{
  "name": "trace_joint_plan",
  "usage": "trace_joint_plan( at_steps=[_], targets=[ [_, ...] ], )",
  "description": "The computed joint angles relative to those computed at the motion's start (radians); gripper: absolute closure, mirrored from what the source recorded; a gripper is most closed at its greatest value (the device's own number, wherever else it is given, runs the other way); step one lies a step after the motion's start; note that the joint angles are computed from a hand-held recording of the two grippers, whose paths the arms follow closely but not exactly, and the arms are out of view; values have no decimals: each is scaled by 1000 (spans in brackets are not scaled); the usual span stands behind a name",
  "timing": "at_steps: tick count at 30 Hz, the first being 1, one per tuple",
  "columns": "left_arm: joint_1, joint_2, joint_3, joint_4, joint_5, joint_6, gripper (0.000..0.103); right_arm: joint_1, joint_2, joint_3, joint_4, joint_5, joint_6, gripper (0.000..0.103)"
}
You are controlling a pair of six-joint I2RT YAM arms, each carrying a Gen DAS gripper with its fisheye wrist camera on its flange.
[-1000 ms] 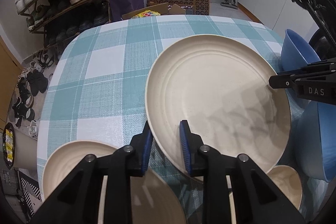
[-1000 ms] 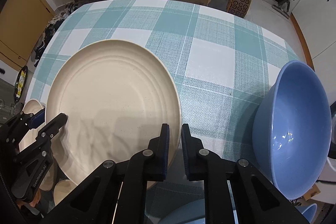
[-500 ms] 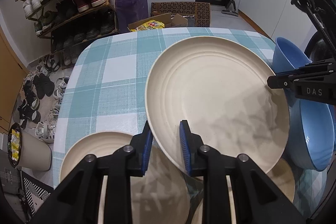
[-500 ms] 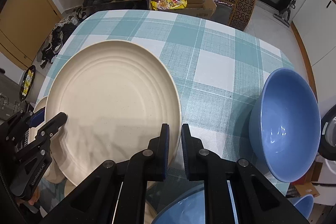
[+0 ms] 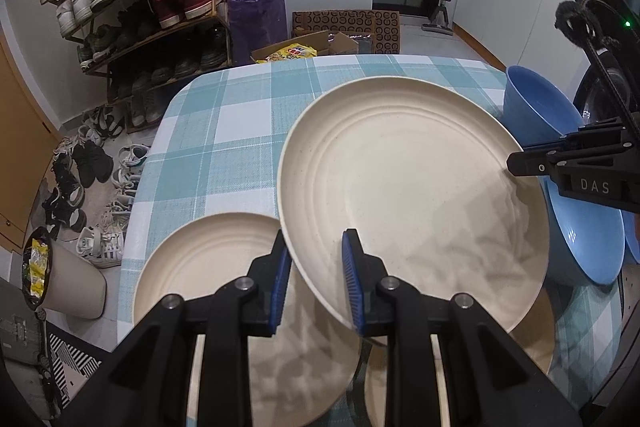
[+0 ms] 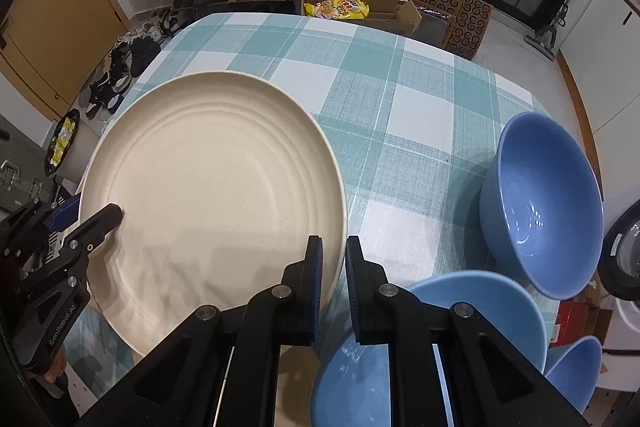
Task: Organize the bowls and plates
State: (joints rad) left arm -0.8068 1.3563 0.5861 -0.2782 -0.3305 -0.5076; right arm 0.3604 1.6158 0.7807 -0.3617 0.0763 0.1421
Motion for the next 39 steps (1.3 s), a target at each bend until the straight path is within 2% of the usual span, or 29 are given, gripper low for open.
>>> trace_joint_plan(
  at_steps=[23,30,39],
  targets=[
    [-247,-219,-138,-168,-123,-227,79,218,-289,-281,7,80,165,91],
    [-353,-209,-151,-198,-168,-319,79,282,-367,-366,10,105,225,91],
    [-428,-178,-151,-218,-195,-389,79,334,-427,-454,35,127,276,91]
  ],
)
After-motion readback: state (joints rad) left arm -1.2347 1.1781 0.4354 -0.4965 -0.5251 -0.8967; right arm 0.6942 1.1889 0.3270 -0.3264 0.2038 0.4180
